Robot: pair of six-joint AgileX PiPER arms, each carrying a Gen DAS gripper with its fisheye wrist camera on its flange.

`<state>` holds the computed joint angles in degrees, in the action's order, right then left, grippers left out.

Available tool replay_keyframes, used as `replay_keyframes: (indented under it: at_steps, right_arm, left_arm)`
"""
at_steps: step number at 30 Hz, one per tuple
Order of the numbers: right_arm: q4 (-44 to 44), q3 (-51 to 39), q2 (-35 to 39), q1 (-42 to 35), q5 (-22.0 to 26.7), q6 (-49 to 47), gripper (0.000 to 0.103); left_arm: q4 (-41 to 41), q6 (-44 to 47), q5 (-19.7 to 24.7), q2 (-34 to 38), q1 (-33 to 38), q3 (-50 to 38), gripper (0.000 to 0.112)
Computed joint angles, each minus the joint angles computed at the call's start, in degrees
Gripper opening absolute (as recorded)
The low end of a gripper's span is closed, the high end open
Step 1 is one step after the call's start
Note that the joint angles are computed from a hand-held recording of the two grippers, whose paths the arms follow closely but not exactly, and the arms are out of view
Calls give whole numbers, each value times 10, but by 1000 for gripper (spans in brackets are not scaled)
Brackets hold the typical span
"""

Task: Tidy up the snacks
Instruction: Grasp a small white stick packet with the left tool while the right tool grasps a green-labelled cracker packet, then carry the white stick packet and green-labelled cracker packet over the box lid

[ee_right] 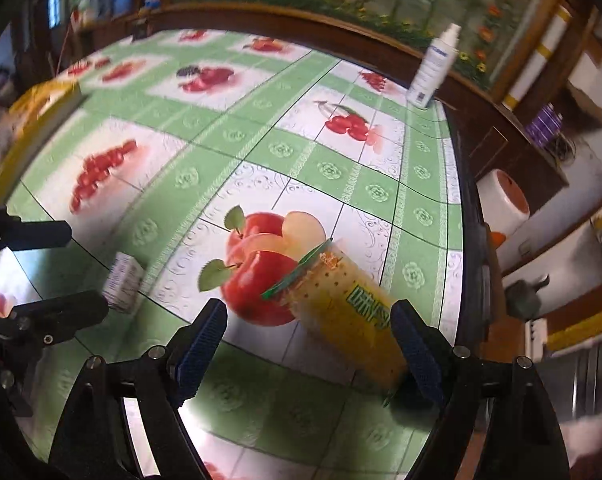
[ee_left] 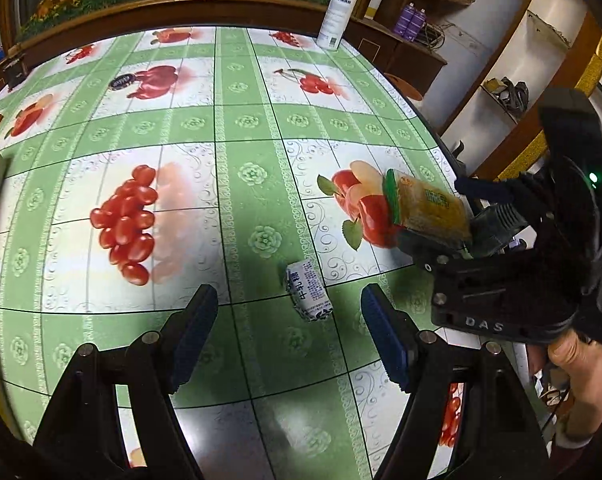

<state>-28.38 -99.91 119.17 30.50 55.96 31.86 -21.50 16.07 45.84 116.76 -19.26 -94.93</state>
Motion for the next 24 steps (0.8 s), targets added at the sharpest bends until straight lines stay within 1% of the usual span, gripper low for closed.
replay_keyframes:
  at_steps: [2, 5, 7, 8, 9, 10, 11, 12, 13, 14, 16, 18, 20, 24]
  right_arm:
    - [-7, -39, 28, -5, 33, -34, 86]
    - [3, -79, 61, -21, 64, -75, 86]
    - [34, -71, 55, -39, 42, -93, 87]
    - [54, -74, 56, -48, 41, -100, 85]
    - [77, -74, 54, -57, 35, -107, 82]
    - [101, -72, 52, -65, 28, -113, 76]
    - [121, -65, 47, -69, 18, -117, 64]
    - [148, -57, 41, -75, 5, -126, 57]
    - [175, -49, 36, -79, -5, -132, 50]
    - [197, -33, 28, -82, -22, -133, 48]
    - [199, 2, 11, -75, -51, -113, 48]
    - [199, 32, -5, -68, -73, -89, 48]
    - [211, 62, -23, -62, -99, -74, 48]
    - [212, 107, -54, -41, -139, -33, 48]
  left_arm:
    - [12, -14, -1, 9, -6, -9, 73]
    - [41, -39, 7, 26, -16, -30, 73]
    - [67, -59, 7, 35, -22, -37, 73]
    - [87, -67, -8, 31, -28, -28, 73]
    - [100, -70, -15, 29, -32, -22, 69]
    - [115, -75, -24, 25, -34, -16, 64]
    - [132, -82, -32, 21, -38, -8, 50]
    - [136, -74, -41, 16, -37, 2, 31]
    - [129, -60, -46, 12, -32, 7, 21]
    - [116, -40, -44, 11, -24, 10, 10]
    - [72, 13, -34, 8, -4, 13, 10]
    - [50, 47, -34, 1, 13, 26, 10]
    - [16, 83, -24, -4, 32, 34, 10]
    - [-38, 146, -19, -43, 71, 79, 10]
